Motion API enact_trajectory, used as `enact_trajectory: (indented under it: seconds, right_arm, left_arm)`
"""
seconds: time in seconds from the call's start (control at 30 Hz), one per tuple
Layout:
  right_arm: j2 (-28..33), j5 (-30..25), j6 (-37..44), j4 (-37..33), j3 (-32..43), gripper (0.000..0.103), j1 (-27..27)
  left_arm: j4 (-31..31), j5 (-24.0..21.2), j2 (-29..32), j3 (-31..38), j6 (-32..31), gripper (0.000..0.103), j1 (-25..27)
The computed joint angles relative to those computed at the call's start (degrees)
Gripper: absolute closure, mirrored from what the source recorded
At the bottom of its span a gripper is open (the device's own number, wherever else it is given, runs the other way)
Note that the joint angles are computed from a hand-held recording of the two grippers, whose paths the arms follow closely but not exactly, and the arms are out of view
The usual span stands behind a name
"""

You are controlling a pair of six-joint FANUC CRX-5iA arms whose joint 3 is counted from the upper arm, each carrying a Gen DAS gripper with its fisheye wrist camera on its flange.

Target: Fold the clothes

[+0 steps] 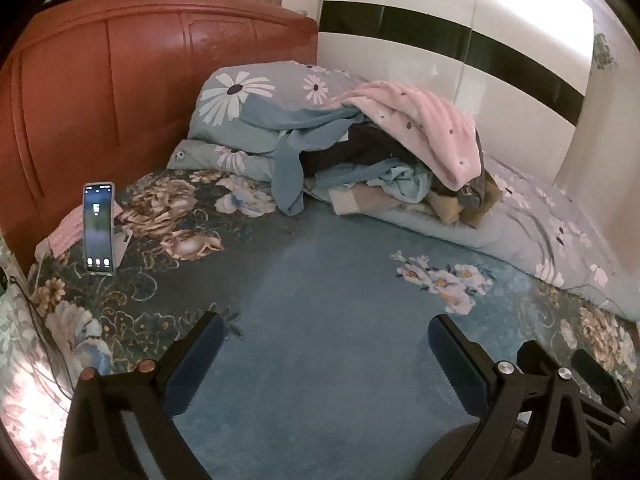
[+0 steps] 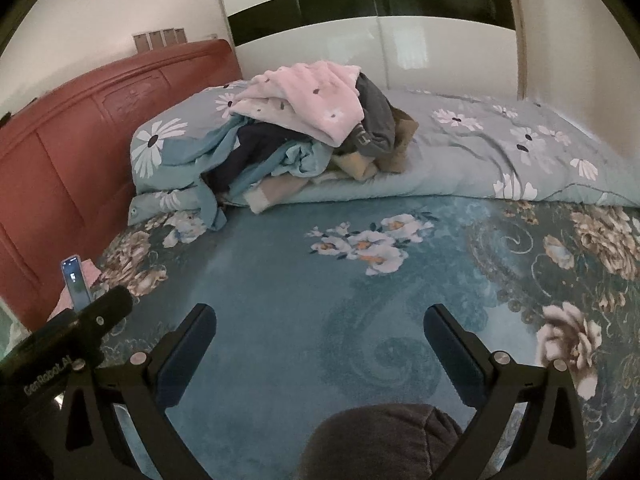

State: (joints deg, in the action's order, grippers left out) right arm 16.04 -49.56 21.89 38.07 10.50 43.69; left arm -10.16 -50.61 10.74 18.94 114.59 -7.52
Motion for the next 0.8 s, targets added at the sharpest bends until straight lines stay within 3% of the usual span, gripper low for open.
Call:
enact_trajectory:
  seconds: [0.33, 0.8]
  right_arm:
    - [1.21, -0.48, 2.61, -0.22, 1.70, 0.000, 0.77]
    - [5.27, -4.29, 9.34, -4.25, 8.21, 0.000, 1.08]
  left_arm:
    - [-1.03, 3.95, -1.49, -2.94, 2.25, 0.000, 0.61]
    - [4.47, 4.50, -0.06, -4.08, -2.34, 0.000, 3.59]
